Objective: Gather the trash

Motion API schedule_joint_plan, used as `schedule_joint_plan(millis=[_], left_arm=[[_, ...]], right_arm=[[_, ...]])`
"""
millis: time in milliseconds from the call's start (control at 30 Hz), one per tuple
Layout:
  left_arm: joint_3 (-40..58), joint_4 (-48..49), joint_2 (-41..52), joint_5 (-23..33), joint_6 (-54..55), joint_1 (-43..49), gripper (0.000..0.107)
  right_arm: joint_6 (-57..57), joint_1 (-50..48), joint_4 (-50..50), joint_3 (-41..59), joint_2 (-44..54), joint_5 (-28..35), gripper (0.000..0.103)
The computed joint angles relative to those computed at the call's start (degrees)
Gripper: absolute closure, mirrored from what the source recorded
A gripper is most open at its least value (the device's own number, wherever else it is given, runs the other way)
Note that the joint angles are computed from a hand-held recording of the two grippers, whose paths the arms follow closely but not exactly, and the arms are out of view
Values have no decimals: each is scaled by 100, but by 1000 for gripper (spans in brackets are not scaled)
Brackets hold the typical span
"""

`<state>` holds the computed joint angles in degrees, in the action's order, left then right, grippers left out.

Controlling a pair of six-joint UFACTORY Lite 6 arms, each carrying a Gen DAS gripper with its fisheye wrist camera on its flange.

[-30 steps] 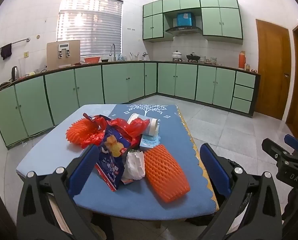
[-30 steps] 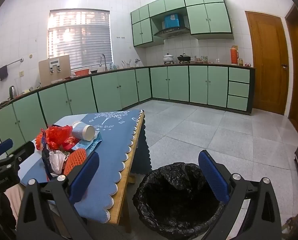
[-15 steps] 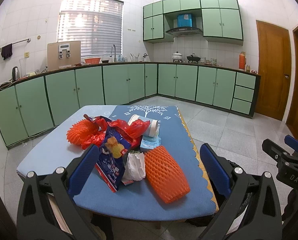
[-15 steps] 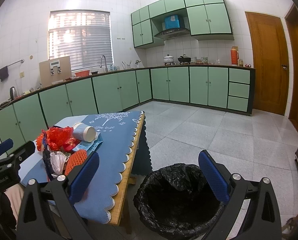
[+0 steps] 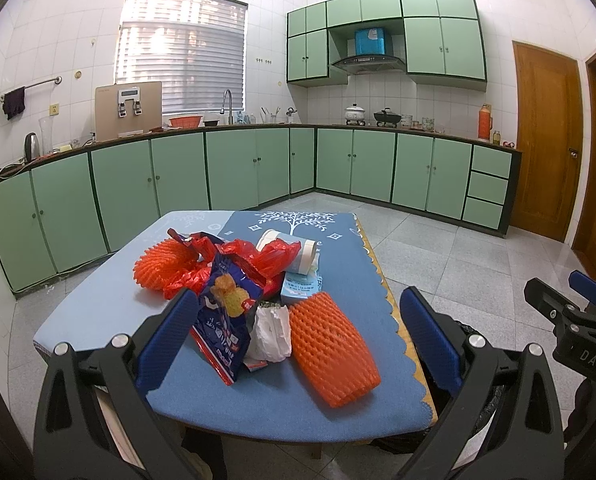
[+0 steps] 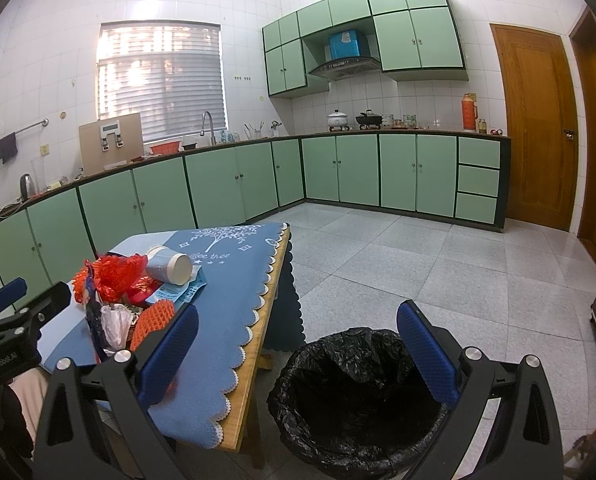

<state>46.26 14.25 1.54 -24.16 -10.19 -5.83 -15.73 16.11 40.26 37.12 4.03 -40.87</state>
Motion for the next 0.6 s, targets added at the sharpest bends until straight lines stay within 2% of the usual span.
schedule_joint_plan(millis=[600], left_arm=[[-6,14,12,-24,-13,10,9]], right_arm=[[18,5,-20,-17,0,-29,6]])
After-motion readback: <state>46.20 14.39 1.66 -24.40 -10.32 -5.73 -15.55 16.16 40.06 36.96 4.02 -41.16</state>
